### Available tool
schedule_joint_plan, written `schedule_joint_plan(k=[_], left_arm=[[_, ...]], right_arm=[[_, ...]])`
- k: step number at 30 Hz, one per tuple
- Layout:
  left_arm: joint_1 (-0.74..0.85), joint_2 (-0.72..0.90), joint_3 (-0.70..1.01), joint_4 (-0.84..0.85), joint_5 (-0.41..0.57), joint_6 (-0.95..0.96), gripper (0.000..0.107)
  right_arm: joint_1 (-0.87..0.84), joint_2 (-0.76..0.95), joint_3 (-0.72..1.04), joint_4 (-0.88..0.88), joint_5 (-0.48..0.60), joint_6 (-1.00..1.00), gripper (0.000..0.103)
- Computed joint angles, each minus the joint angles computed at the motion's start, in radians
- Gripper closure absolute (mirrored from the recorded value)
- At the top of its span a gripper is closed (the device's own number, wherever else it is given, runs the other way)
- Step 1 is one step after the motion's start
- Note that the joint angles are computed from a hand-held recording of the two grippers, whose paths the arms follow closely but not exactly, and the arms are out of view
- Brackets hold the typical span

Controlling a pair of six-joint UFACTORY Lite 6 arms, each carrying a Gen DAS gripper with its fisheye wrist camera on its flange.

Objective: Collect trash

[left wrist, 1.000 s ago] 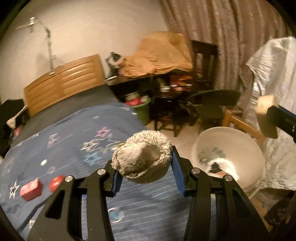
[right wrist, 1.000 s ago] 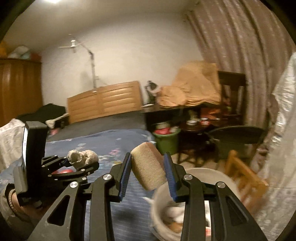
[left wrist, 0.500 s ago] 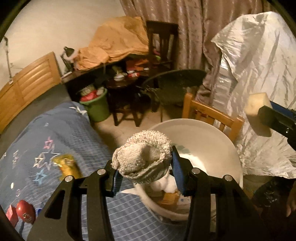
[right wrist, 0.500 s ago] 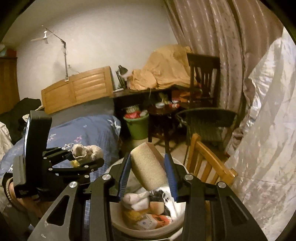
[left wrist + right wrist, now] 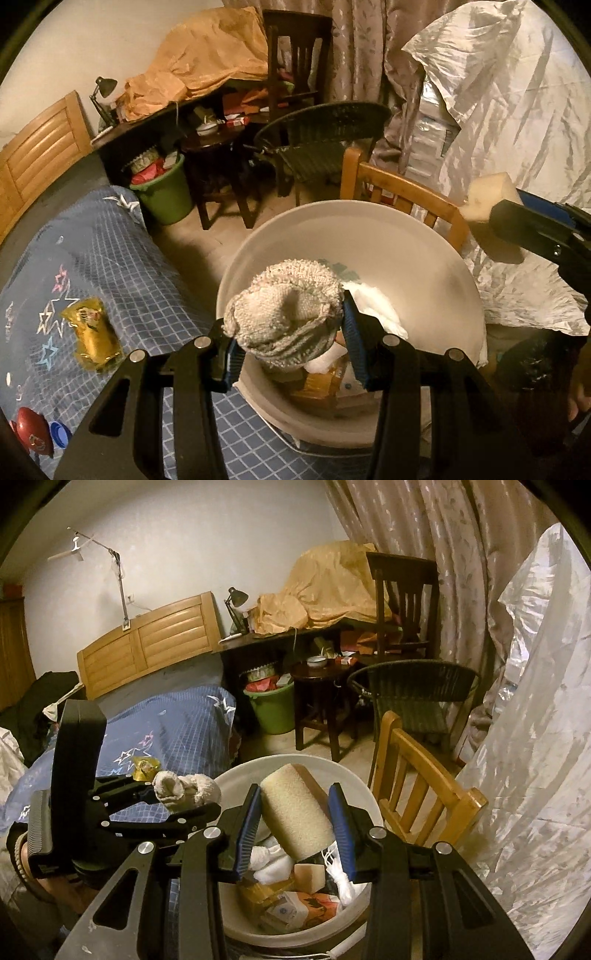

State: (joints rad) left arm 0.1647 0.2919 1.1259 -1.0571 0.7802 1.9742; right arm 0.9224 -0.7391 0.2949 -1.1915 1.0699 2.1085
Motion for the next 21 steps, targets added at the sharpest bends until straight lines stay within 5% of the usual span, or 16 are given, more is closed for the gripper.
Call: schedule_joint_plan(k=[4,5,7,17,21], left_arm=[[-0.013,0.019,0.012,0.031,0.007,-0.015,0.057],[-0.02,0.017,0.004,0.026,-0.02,-0.018,0.045],[-0.021,0.032,0.019,0.031,-0.031,-0.056,0.032],[0.01,0.026,0.037,0.029,-0.013,-0.082,0.031],[0.04,0.002,0.021,0.022,0.012,-0.058,0.029]], right_arm=[[-0.076,0.03,-0.002,-0.027,-0.095,-0.002,0.053],[-0.082,0.043,0.0,-0.031,-0.095,0.008,0.041],[-0.084,0.055,-0.005,-0.046,-0.094,0.033,0.038],[0.032,0.059,-0.008,0.016,0.035,0.09,0.038],[0.157,0.109,0.046,0.1,0.167,0.127,0.021]])
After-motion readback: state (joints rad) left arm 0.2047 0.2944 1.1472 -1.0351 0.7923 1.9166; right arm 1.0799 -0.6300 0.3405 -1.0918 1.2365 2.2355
